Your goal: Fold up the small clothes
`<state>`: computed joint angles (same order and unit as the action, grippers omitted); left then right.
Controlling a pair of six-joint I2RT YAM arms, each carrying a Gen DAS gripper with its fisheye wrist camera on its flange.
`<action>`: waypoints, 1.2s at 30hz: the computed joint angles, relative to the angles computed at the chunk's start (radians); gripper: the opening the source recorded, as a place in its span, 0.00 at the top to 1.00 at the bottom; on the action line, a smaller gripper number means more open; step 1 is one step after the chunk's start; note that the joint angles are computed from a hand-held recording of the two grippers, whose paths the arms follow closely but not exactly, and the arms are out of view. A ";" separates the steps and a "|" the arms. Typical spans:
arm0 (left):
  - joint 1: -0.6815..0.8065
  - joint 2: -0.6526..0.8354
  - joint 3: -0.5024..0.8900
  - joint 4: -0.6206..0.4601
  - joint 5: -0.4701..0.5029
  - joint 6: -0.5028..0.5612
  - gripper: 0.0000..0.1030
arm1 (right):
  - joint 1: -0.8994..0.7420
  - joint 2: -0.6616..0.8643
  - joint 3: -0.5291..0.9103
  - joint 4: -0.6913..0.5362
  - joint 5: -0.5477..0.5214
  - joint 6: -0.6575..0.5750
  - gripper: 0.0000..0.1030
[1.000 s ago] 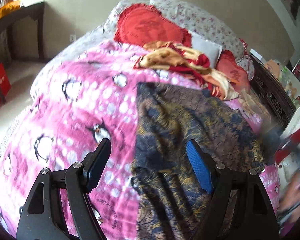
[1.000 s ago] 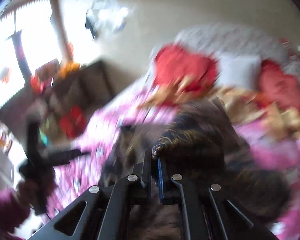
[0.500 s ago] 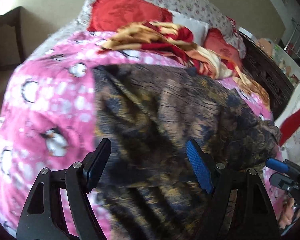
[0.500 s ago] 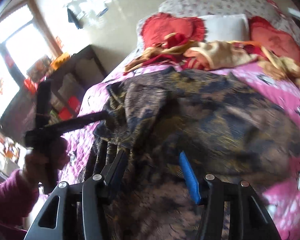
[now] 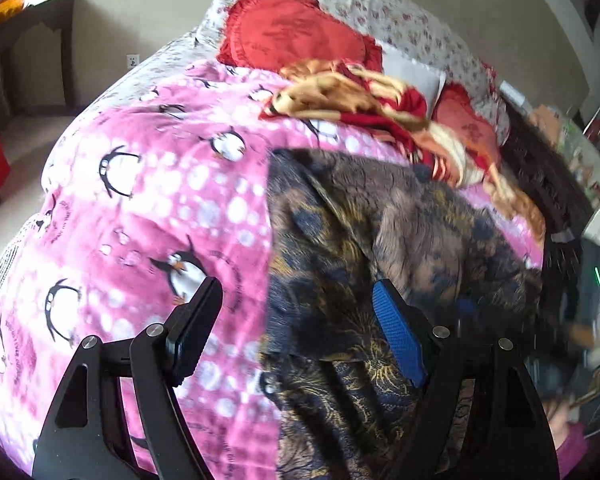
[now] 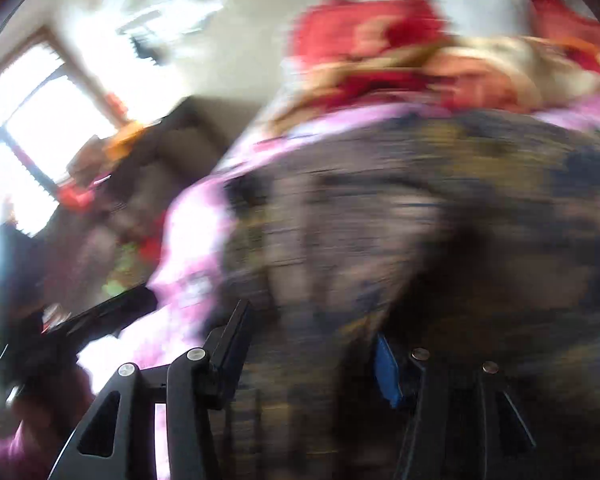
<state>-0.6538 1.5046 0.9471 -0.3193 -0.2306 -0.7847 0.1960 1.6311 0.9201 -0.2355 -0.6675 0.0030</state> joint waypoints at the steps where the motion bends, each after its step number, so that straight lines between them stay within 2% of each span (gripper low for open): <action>1: 0.018 -0.019 -0.023 0.022 0.021 0.008 0.24 | 0.031 -0.037 -0.021 -0.009 -0.016 -0.035 0.48; 6: 0.058 -0.012 -0.058 0.078 0.113 0.020 0.24 | 0.108 -0.211 -0.116 -0.122 0.039 -0.180 0.48; 8: 0.056 0.002 -0.068 0.110 0.151 0.010 0.24 | 0.075 -0.253 -0.137 -0.155 0.030 -0.221 0.44; 9: 0.054 0.005 -0.067 0.109 0.158 0.009 0.24 | 0.065 -0.263 -0.137 -0.166 0.032 -0.236 0.38; 12: 0.031 0.020 -0.051 0.102 0.155 0.006 0.24 | 0.049 -0.267 -0.119 -0.186 0.053 -0.217 0.37; 14: 0.013 0.042 -0.032 0.083 0.151 0.020 0.24 | 0.005 -0.289 -0.125 -0.212 0.000 -0.205 0.37; 17: -0.019 0.090 0.009 0.025 0.089 0.031 0.24 | -0.101 -0.355 -0.162 -0.267 -0.057 -0.258 0.37; 19: -0.032 0.115 0.013 0.019 0.083 0.027 0.24 | -0.198 -0.390 -0.191 -0.328 -0.084 -0.322 0.37; 20: -0.039 0.128 0.017 0.013 0.088 0.026 0.27 | -0.229 -0.391 -0.195 -0.341 -0.092 -0.333 0.37; 22: -0.063 0.152 0.033 -0.012 0.078 0.037 0.58 | -0.376 -0.396 -0.206 -0.414 -0.131 -0.419 0.37; 23: -0.081 0.172 0.057 -0.046 0.056 0.058 0.65 | -0.424 -0.397 -0.202 -0.440 -0.137 -0.447 0.37; 24: -0.098 0.189 0.080 -0.076 0.028 0.078 0.80 | -0.498 -0.399 -0.196 -0.467 -0.137 -0.486 0.37; 25: -0.109 0.194 0.096 -0.097 0.008 0.097 0.90 | -0.562 -0.400 -0.188 -0.479 -0.139 -0.516 0.37; 27: -0.100 0.168 0.099 -0.100 0.019 0.103 0.94 | -0.712 -0.365 -0.145 -0.490 -0.164 -0.549 0.37; 30: -0.081 0.104 0.105 -0.090 0.006 0.115 0.95 | -0.851 -0.282 -0.063 -0.447 -0.152 -0.478 0.36; 33: -0.082 0.060 0.143 -0.115 -0.038 0.131 0.95 | -0.895 -0.210 0.008 -0.426 -0.140 -0.450 0.33; 34: -0.081 0.049 0.153 -0.121 -0.048 0.138 0.95 | -0.886 -0.201 0.015 -0.410 -0.130 -0.439 0.28; 36: -0.079 0.031 0.172 -0.134 -0.070 0.154 0.95 | -0.841 -0.182 0.024 -0.367 -0.095 -0.434 0.27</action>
<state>-0.7329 1.5354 1.1190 -0.4528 -0.3005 -0.6310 -0.6446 1.4493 0.9442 -0.6025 -0.7623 -0.4309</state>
